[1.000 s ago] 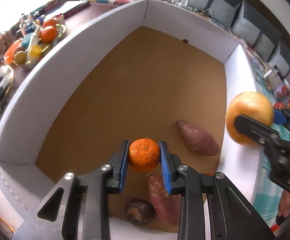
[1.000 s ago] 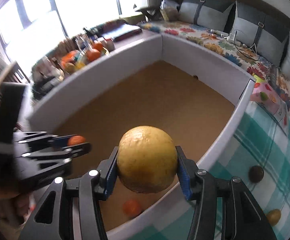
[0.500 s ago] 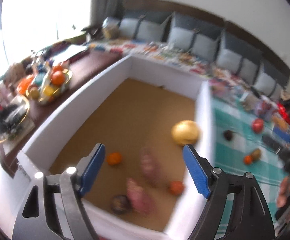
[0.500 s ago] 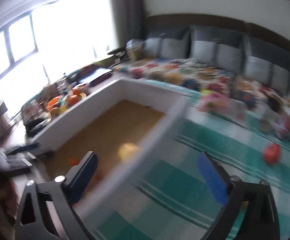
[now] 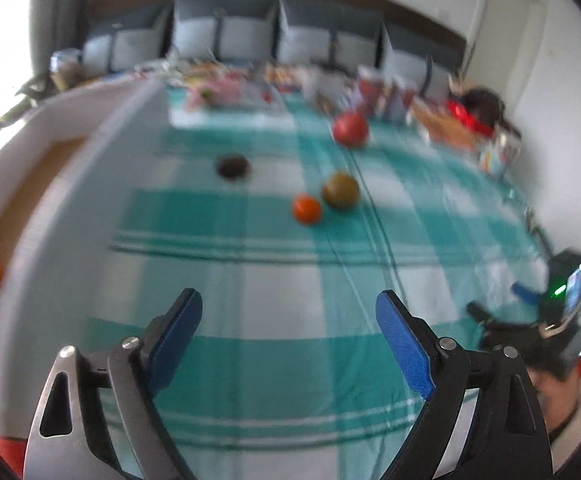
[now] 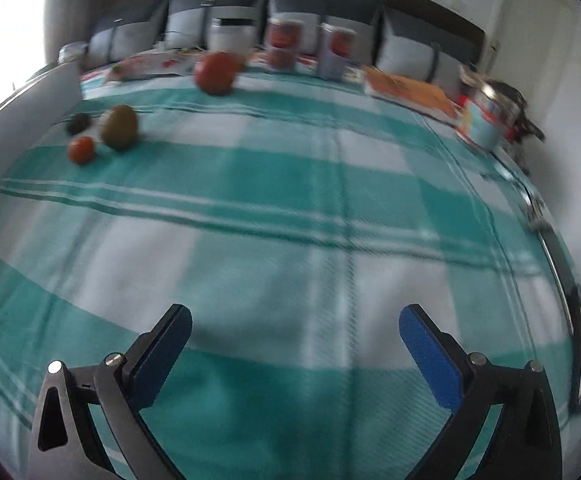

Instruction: Organize fruits

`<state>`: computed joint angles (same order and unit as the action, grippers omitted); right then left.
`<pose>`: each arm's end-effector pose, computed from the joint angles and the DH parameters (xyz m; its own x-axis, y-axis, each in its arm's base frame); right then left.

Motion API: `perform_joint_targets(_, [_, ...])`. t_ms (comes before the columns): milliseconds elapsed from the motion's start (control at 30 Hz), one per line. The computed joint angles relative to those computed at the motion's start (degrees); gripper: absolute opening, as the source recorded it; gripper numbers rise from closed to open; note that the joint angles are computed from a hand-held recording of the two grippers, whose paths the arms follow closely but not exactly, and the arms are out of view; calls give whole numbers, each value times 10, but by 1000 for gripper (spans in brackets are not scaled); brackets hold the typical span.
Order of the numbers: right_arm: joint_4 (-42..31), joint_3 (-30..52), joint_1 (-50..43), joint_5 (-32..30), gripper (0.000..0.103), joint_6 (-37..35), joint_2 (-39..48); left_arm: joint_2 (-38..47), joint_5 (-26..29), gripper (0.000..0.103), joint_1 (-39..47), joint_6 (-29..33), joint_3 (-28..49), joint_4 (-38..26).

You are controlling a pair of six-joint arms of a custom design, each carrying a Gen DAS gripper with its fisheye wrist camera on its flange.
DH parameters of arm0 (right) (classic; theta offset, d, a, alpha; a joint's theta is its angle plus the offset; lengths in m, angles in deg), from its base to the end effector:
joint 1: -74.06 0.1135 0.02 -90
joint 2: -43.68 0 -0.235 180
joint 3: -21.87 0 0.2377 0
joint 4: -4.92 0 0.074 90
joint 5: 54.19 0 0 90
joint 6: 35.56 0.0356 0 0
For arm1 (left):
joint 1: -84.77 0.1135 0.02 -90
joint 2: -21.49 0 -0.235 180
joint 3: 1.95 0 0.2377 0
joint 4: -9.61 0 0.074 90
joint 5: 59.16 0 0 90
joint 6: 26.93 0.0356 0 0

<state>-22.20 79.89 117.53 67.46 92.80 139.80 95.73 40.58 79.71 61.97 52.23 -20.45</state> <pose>0.2130 0.1762 0.1058 -0.7811 -0.0125 -0.6243 0.0749 0.9907 -0.1135 0.2479 -0.0280 0.1744 -0.7680 0.0490 -0.6386 0.1803 0.9733 -0.1421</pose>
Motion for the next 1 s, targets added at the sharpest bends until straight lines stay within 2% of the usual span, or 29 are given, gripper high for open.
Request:
perform_joint_targets(133, [66, -51, -42, -57, 103, -17, -20, 146, -91, 90, -79, -27, 26, 96])
perform_joint_targets(200, [83, -56, -59, -83, 103, -22, -22, 200, -119, 90, -92, -25, 42, 124])
perform_joint_targets(267, [79, -48, -53, -80, 103, -19, -16, 241, -148, 92, -104, -25, 52, 139])
perform_joint_targets(333, [80, -50, -51, -78, 103, -15, -17, 234, -132, 92, -91, -28, 20, 188])
perform_joint_targets(533, [77, -51, -46, -74, 103, -10, -18, 238, -127, 96, -87, -32, 19, 191])
perform_joint_targets(1000, [75, -49, -46, -74, 103, -10, -18, 240, -129, 96, -88, -32, 21, 191])
